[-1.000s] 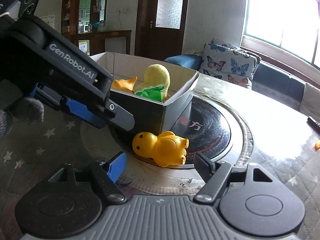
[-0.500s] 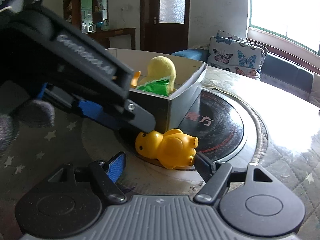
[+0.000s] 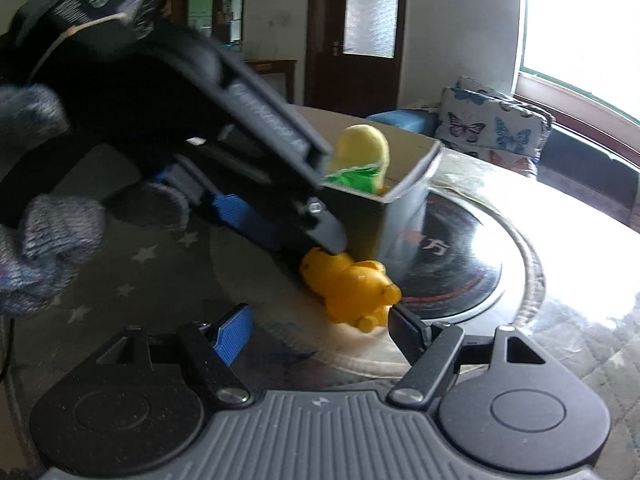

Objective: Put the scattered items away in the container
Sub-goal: 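Close the right gripper on the small duck while the left gripper grips its other side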

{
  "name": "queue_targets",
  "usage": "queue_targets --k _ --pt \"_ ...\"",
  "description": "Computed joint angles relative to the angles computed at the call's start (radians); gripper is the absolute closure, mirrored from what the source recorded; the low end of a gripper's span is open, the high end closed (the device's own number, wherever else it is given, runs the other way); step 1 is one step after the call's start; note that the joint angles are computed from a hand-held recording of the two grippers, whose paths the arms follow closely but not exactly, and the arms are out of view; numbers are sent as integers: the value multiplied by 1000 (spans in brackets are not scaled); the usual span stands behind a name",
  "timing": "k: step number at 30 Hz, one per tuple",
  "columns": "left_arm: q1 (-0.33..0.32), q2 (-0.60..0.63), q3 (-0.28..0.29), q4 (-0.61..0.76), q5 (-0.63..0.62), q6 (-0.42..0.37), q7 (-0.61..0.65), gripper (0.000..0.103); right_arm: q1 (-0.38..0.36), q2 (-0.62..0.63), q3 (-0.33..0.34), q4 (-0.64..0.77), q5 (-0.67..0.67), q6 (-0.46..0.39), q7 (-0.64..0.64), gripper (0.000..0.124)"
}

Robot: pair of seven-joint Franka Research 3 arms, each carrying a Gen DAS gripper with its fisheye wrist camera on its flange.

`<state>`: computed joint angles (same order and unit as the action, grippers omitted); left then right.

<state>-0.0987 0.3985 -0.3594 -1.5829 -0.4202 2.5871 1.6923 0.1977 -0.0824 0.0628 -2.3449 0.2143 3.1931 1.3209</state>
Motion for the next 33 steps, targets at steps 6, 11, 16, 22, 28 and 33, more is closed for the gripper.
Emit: queue_targets --k 6,11,16,22,28,33 --pt "-6 13 -1 16 1 -7 -16 54 -156 36 90 43 -298 -10 277 56" --pt "-12 19 1 20 10 -7 -46 54 -90 62 30 72 -296 -31 248 64" --pt "-6 28 -3 27 6 -18 -58 61 -53 64 -3 69 -327 -25 278 72" --pt "1 33 -6 26 -3 -18 -58 69 -66 65 -14 76 -509 -30 454 78" --pt "9 20 -13 7 -13 -6 -33 70 -83 57 -14 77 -643 -31 591 85" --pt "26 -12 -26 -33 -58 11 14 70 -121 38 8 69 -756 -21 700 86"
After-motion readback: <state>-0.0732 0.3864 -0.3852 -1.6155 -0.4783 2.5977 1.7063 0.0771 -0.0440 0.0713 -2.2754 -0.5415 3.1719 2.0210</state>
